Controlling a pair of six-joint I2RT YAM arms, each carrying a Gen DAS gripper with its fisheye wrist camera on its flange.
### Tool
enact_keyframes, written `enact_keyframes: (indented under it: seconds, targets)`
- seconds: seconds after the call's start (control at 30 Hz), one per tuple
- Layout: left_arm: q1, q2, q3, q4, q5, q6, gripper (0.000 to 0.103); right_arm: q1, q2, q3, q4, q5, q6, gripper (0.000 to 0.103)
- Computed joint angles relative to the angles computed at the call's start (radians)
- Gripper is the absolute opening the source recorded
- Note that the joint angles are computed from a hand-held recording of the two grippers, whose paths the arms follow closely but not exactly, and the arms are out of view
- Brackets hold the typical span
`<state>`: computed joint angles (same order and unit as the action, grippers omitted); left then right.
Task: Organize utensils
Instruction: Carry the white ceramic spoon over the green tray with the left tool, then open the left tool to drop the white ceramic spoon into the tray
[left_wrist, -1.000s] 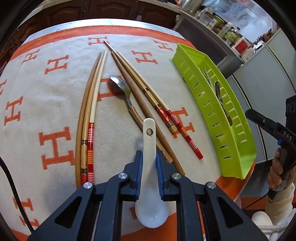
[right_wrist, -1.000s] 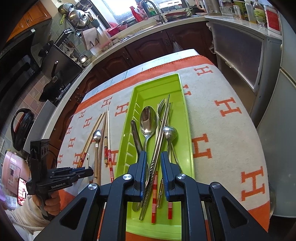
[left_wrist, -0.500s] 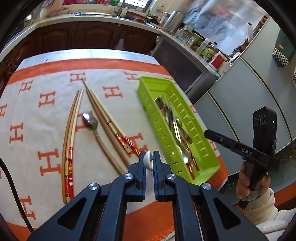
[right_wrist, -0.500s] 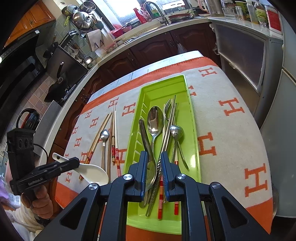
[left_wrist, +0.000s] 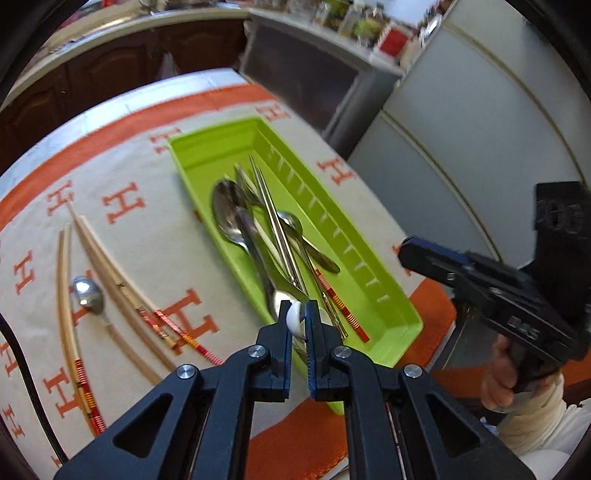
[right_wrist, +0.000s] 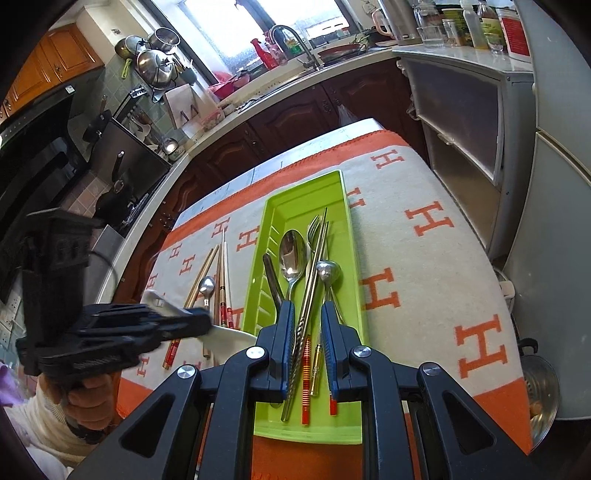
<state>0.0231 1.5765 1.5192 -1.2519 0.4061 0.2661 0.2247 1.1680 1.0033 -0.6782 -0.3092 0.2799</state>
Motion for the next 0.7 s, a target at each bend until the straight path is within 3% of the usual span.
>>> enact_keyframes:
  seconds: [0.17, 0.3, 0.47, 0.53, 0.57, 0.7]
  targets:
    - [-0.108, 0.078, -0.004, 0.037, -0.052, -0.033, 0.009, -0.024, -0.028, -0.020, -0.010, -0.003, -0.003, 0.015]
    - [-0.155, 0.094, -0.015, 0.071, -0.098, -0.089, 0.024, -0.046, -0.036, -0.028, -0.011, -0.011, -0.007, 0.015]
    - [-0.122, 0.041, -0.036, 0.077, -0.071, -0.116, 0.033, -0.050, -0.033, -0.030, -0.012, -0.015, -0.002, 0.015]
    - [-0.098, -0.003, -0.045, 0.081, -0.064, -0.115, 0.052, -0.042, -0.026, -0.029, -0.008, -0.014, 0.002, 0.015]
    - [-0.090, -0.022, -0.050, 0.088, -0.068, -0.120, 0.055, -0.030, -0.016, -0.028, 0.001, -0.008, 0.012, 0.015]
    - [-0.044, -0.083, -0.047, 0.094, -0.085, -0.145, 0.055, 0.001, 0.003, -0.026, 0.019, -0.003, 0.030, 0.015]
